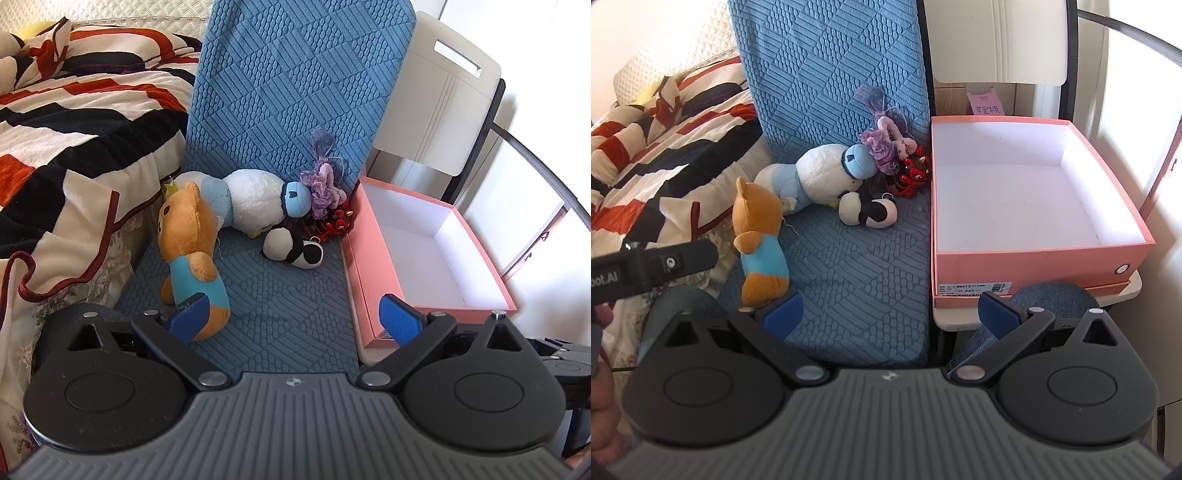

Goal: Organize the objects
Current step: 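Move the left tool toward the orange bear while the right tool approaches the panda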

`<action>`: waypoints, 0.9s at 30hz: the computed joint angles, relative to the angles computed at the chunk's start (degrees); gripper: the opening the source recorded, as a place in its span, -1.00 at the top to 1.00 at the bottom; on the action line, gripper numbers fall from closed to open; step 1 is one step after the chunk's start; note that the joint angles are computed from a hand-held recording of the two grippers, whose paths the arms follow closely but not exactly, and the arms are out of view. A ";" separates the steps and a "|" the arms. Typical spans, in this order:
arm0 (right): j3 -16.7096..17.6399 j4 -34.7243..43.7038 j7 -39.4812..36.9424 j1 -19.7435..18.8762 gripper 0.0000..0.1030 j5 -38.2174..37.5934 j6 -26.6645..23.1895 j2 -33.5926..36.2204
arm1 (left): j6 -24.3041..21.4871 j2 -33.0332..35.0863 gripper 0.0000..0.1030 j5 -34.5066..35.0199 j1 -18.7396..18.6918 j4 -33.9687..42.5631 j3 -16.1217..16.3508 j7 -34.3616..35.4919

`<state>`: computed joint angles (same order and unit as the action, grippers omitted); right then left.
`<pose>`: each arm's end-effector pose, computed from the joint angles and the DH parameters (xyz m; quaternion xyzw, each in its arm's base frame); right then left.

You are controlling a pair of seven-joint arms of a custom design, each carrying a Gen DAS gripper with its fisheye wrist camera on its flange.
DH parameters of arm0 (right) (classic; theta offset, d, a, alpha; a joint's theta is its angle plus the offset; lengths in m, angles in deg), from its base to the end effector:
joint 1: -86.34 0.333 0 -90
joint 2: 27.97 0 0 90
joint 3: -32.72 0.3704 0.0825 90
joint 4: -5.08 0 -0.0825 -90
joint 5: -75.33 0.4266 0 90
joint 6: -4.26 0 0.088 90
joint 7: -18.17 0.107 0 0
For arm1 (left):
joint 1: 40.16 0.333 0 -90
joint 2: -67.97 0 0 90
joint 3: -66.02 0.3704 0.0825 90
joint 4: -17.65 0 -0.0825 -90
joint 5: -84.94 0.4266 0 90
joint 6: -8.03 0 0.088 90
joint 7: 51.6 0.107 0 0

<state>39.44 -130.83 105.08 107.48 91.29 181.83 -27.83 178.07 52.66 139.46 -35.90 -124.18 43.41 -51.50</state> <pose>0.5176 0.2477 0.4293 -0.7428 0.5674 -0.1430 0.3252 0.4527 -0.2168 0.4684 -0.7431 0.5286 -0.3400 0.2297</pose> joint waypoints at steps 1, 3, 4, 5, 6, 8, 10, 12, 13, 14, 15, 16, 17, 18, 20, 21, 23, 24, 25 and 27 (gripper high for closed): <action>0.04 0.09 -0.76 0.01 -1.00 0.75 -0.20 0.00 | -0.01 0.06 -0.94 -0.20 -0.15 0.07 0.14 0.24; 0.02 0.08 -0.80 0.00 -1.00 0.82 -0.27 -0.04 | 0.02 0.23 -0.94 -0.30 -0.31 0.19 0.20 0.52; -0.04 0.02 -0.36 -0.04 -1.00 0.34 -0.23 -0.08 | 0.12 0.24 -0.94 -0.49 -0.46 0.18 0.37 0.82; -0.09 0.09 0.13 -0.07 -1.00 -0.15 -0.29 -0.07 | 0.28 0.24 -0.94 -0.51 -0.48 0.18 0.37 0.90; -0.07 0.11 -0.12 -0.07 -1.00 0.22 -0.30 -0.09 | 0.48 0.22 -0.94 -0.51 -0.46 0.14 0.38 0.98; -0.09 -0.02 -0.09 -0.07 -1.00 0.25 -0.14 -0.13 | 0.48 0.16 -0.94 -0.71 -0.44 0.11 0.33 1.25; -0.13 -0.17 0.78 -0.09 -1.00 -0.64 -0.14 -0.20 | 0.27 0.03 -0.94 -1.16 -0.52 0.00 0.33 1.51; -0.06 -0.13 -0.47 0.03 -1.00 0.79 -0.31 -0.25 | 0.29 -0.21 -0.94 -1.49 -0.48 -0.17 0.32 1.77; -0.07 -0.10 -0.47 0.05 -1.00 0.68 -0.38 -0.24 | 0.40 -0.32 -0.94 -1.53 -0.35 -0.26 0.29 1.87; -0.09 -0.04 -0.39 0.06 -1.00 0.50 -0.41 -0.21 | 0.52 -0.46 -0.94 -1.59 -0.21 -0.36 0.27 2.00; -0.11 0.02 -0.51 0.04 -1.00 0.54 -0.49 -0.20 | 0.54 -0.58 -0.94 -1.67 -0.04 -0.38 0.13 2.00; -0.11 0.09 -0.47 0.05 -1.00 0.51 -0.54 -0.15 | 0.68 -0.73 -0.94 -1.55 0.26 -0.47 -0.10 1.76; -0.08 0.15 -0.52 0.07 -1.00 0.64 -0.54 -0.10 | 0.73 -0.78 -0.94 -1.61 0.42 -0.49 -0.24 1.76; -0.06 0.20 -0.58 0.07 -1.00 0.75 -0.53 -0.07 | 0.76 -0.80 -0.94 -1.70 0.54 -0.50 -0.36 1.83; -0.03 0.23 -0.63 0.07 -1.00 0.77 -0.49 -0.04 | 0.83 -0.86 -0.94 -1.90 0.71 -0.57 -0.51 2.04; -0.03 0.24 -0.73 0.05 -1.00 0.81 -0.55 -0.09 | 0.84 -0.83 -0.94 -2.04 0.77 -0.56 -0.56 2.23; -0.05 0.30 -0.43 0.02 -1.00 0.49 -0.68 -0.07 | 0.81 -0.90 -0.94 -2.59 0.65 -0.64 -0.48 2.85; -0.04 0.27 -0.45 0.03 -1.00 0.61 -0.74 -0.12 | 0.89 -0.97 -0.94 -2.68 0.76 -0.68 -0.54 2.99; -0.03 0.28 -0.73 0.05 -1.00 0.92 -0.78 -0.14 | 0.90 -1.07 -0.94 -2.63 0.95 -0.76 -0.74 2.97; -0.04 0.19 -0.57 0.07 -1.00 0.62 -0.63 -0.10 | 0.72 -1.09 -0.94 -2.64 1.22 -0.77 -1.04 3.00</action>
